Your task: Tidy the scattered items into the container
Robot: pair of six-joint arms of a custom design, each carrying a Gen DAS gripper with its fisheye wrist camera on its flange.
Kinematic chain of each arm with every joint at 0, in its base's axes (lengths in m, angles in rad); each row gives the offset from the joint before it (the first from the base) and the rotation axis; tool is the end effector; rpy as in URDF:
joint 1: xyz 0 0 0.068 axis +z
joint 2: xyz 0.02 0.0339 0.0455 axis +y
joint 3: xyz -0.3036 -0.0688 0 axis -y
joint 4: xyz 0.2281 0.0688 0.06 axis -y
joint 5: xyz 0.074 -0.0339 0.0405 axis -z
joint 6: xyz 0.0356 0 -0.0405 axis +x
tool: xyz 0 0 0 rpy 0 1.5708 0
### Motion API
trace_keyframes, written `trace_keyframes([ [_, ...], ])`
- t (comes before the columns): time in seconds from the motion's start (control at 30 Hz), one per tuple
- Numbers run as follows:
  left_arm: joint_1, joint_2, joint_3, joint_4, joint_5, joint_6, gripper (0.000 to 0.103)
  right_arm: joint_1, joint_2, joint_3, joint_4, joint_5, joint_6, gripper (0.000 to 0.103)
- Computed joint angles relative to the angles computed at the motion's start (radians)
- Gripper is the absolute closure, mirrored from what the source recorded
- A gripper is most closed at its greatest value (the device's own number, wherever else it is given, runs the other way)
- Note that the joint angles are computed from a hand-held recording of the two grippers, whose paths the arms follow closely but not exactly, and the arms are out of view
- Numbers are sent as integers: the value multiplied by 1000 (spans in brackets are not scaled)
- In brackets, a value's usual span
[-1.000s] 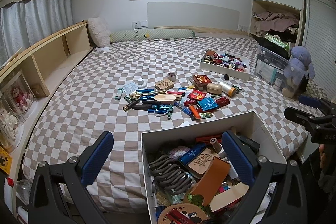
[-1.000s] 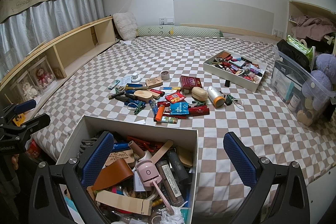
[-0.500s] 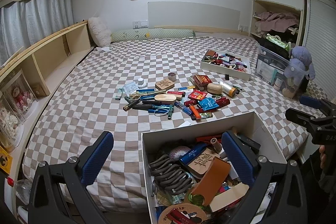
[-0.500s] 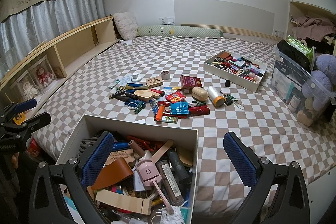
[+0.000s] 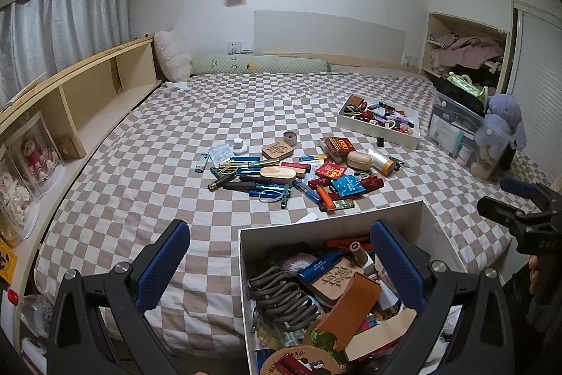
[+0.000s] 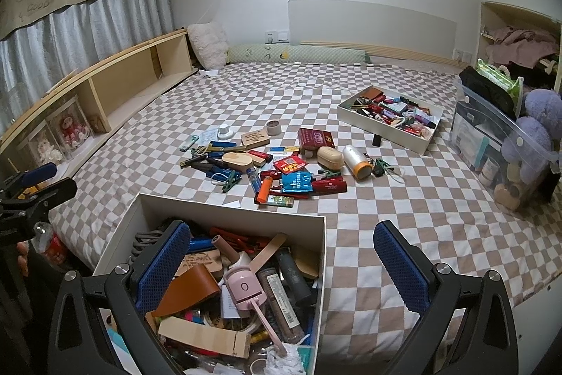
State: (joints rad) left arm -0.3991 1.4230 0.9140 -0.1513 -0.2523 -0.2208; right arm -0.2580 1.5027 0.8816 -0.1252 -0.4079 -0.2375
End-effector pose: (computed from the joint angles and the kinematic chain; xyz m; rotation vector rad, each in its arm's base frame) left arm 0.2701 -0.1043 0.2885 0.0599 2.2066 -0.0629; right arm 0.2918 -0.0624 0.2600 -0.1799 2.2448 0.2092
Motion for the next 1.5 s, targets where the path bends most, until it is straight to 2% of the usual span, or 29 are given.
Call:
trace_keyframes([
  [0.3, 49, 12, 66, -106, 10, 38, 0, -37, 5, 6, 4, -12, 9, 0],
  [0.43, 119, 3, 92, -135, 95, 52, 0, -59, 11, 24, -9, -28, 11, 0],
  [0.7, 252, -1, 177, -165, 188, 160, 0, -99, 49, 123, -44, -30, 28, 0],
  [0.9, 339, 92, 290, -151, 221, 252, 0, -169, 205, 370, -194, -176, 9, 0],
  [1.1, 407, 255, 449, -169, 307, 317, 0, -118, 372, 590, -203, -22, -23, 0],
  [1.33, 477, 544, 742, -301, 428, 322, 0, -81, 633, 931, -391, 27, 28, 0],
  [1.5, 497, 766, 952, -415, 394, 316, 0, -60, 832, 1200, -534, 77, 83, 0],
])
